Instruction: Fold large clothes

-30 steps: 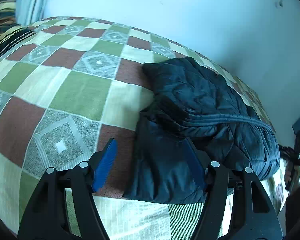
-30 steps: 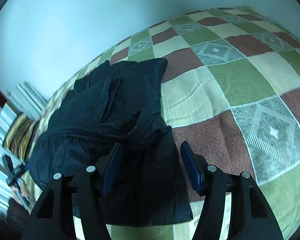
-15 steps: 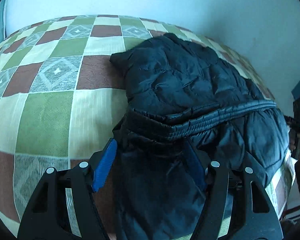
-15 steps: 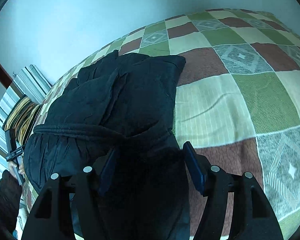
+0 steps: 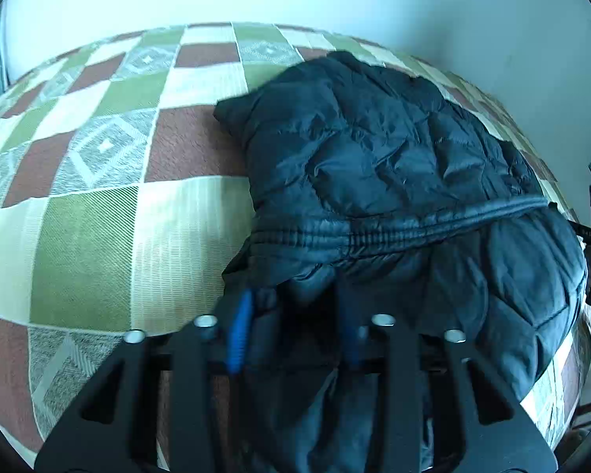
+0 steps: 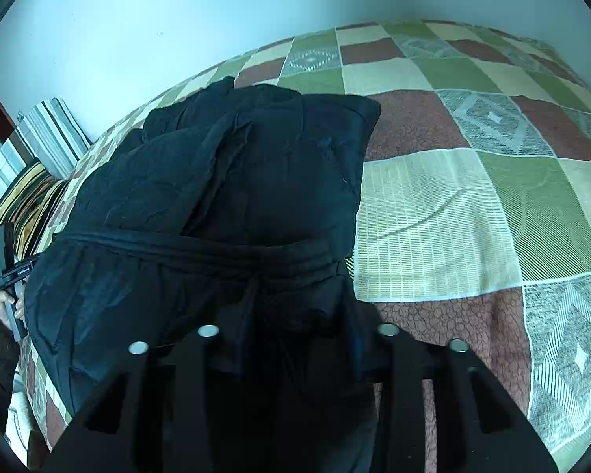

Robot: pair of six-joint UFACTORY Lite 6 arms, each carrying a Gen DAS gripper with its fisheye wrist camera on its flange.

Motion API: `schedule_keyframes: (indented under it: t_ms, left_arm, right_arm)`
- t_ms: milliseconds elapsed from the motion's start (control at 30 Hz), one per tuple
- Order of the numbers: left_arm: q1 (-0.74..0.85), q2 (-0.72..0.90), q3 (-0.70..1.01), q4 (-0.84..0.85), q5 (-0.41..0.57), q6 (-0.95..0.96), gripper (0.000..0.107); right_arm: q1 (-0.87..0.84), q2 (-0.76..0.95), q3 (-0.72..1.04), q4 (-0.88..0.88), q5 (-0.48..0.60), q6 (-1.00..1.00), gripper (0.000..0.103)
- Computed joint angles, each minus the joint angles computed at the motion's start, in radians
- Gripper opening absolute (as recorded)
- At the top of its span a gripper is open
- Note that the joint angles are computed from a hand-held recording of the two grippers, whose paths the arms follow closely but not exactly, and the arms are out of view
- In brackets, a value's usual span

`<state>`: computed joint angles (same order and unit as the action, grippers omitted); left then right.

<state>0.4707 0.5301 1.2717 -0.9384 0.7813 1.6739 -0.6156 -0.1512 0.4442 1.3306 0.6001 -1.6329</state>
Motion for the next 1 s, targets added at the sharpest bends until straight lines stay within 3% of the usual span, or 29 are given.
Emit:
schedule_keyframes:
  t_ms: [67, 167, 233, 500, 667, 900, 1000]
  left_arm:
    - [0.013, -0.065, -0.068, -0.047, -0.019, 0.046, 0.019]
    - [0.025, -0.179, -0.188, -0.130, -0.060, 0.146, 0.014]
    - [0.038, -0.255, -0.255, -0.179, -0.072, 0.195, 0.013]
    - [0.087, -0.439, -0.286, -0.227, 0.023, 0.191, 0.012]
    - [0.021, -0.450, -0.200, -0.256, -0.003, 0.111, 0.012]
    - [-0.174, -0.300, 0.050, -0.222, -0.181, -0.094, 0.012]
    - [-0.258, -0.165, 0.235, -0.131, -0.263, -0.244, 0.012]
  right_arm:
    - [-0.002, -0.075, -0.041, -0.004, 0.002, 0.014, 0.023]
    - [0.032, -0.218, -0.102, -0.041, -0.040, 0.082, 0.017]
    - [0.051, -0.298, -0.126, -0.069, -0.060, 0.135, 0.016]
    - [-0.038, -0.546, -0.115, -0.185, 0.063, 0.305, 0.015]
    - [0.026, -0.485, 0.000, -0.137, 0.006, 0.340, 0.015]
    - [0.218, -0.201, 0.280, -0.048, -0.200, 0.380, 0.015]
    - [0.280, -0.047, 0.422, -0.015, -0.277, 0.382, 0.015]
